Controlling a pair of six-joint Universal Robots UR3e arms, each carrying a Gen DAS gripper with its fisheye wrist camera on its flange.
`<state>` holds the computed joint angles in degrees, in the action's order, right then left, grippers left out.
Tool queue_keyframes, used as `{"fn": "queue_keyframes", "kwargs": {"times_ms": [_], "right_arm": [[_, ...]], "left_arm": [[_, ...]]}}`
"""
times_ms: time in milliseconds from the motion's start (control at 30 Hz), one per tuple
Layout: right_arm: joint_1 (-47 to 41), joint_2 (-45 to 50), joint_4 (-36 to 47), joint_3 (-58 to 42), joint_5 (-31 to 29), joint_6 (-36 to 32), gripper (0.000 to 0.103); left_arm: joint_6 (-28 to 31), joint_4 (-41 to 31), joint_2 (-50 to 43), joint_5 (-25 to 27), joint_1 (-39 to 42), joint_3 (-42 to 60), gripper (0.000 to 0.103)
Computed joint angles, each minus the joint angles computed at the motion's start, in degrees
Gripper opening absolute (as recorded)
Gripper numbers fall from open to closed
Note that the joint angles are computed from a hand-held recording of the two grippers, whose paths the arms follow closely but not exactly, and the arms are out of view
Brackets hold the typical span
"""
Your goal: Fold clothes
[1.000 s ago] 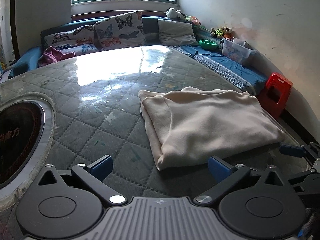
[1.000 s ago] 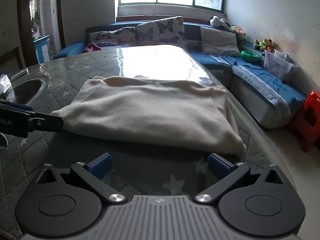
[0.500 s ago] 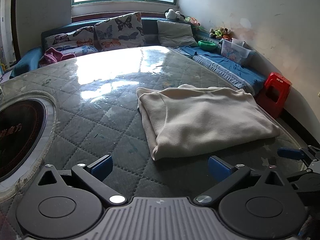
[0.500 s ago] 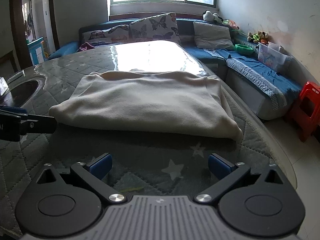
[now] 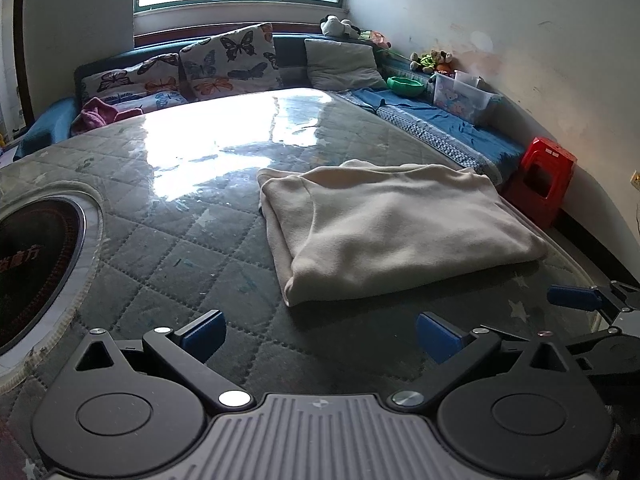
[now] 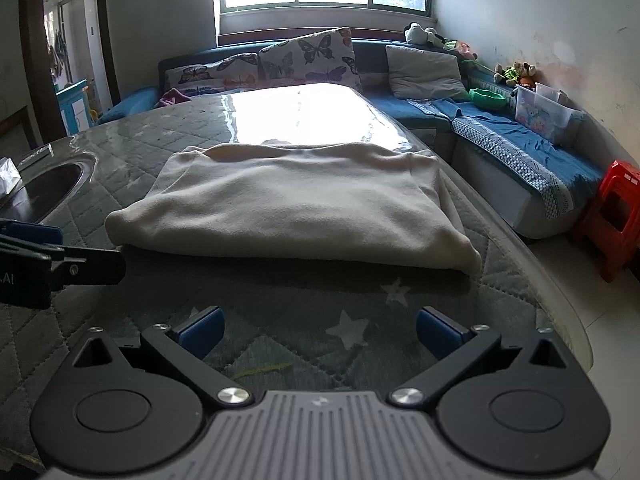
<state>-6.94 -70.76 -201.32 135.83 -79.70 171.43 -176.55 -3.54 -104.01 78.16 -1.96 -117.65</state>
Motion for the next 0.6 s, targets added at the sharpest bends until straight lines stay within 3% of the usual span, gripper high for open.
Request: {"fn": "queue_keyframes", "kwargs": {"times_ms": [600], "right_arm": [[0.2,-0.9,-1.0,1.8,0.1,0.2,0.103]], "left_arm": [[0.5,0.3,1.6,-0.2,-0.7,-1.8,0.103]]}}
